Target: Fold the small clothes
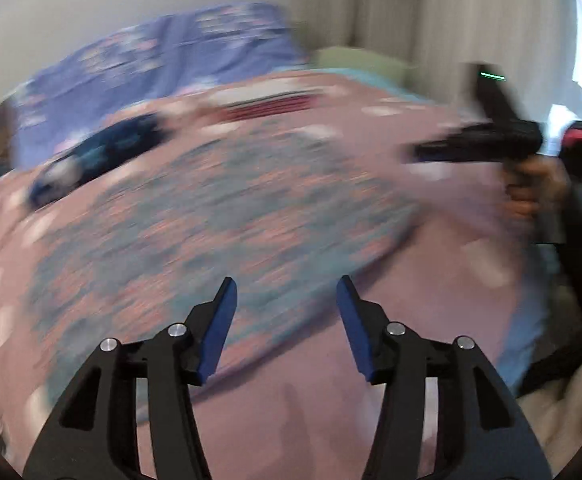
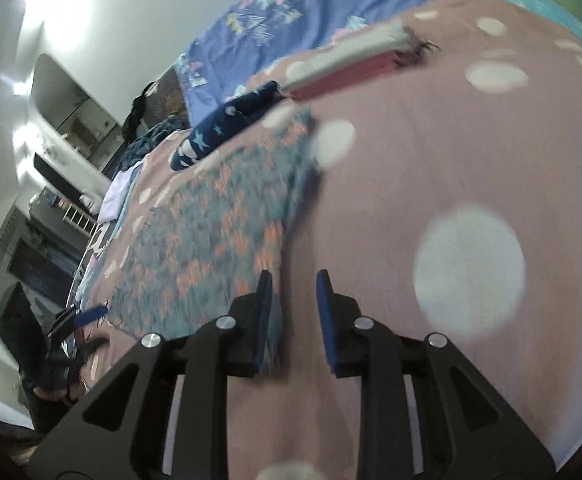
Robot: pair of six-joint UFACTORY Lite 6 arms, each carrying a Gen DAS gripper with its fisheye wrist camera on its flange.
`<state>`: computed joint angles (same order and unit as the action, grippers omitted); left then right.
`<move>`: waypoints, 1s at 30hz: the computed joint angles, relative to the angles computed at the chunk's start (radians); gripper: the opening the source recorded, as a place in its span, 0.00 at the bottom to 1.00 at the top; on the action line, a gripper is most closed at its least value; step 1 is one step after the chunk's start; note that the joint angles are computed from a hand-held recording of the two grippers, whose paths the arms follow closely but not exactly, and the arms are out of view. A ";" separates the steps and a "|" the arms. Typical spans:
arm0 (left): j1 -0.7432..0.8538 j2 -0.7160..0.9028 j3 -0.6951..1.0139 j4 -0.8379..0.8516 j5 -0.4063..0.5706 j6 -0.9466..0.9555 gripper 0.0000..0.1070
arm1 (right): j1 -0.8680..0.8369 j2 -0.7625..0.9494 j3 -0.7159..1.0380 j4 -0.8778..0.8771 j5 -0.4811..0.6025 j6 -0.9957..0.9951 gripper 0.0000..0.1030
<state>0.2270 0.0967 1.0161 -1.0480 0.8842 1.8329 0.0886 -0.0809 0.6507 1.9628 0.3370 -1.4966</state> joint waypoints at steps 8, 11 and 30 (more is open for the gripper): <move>-0.523 0.051 -0.087 -0.073 -0.420 -0.031 0.59 | -0.080 0.405 0.374 -0.276 0.136 0.255 0.41; -0.610 0.122 -0.053 -0.028 -0.488 -0.089 0.60 | -0.105 0.487 0.449 -0.294 0.197 0.283 0.43; -0.407 0.189 0.122 -0.114 -0.170 -0.194 0.06 | -0.122 0.825 0.925 -0.504 0.243 0.571 0.05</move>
<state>-0.1799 0.2856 1.1379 -1.1624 0.7144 1.6389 -0.0339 0.7440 1.5761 1.4584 0.5801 -0.9256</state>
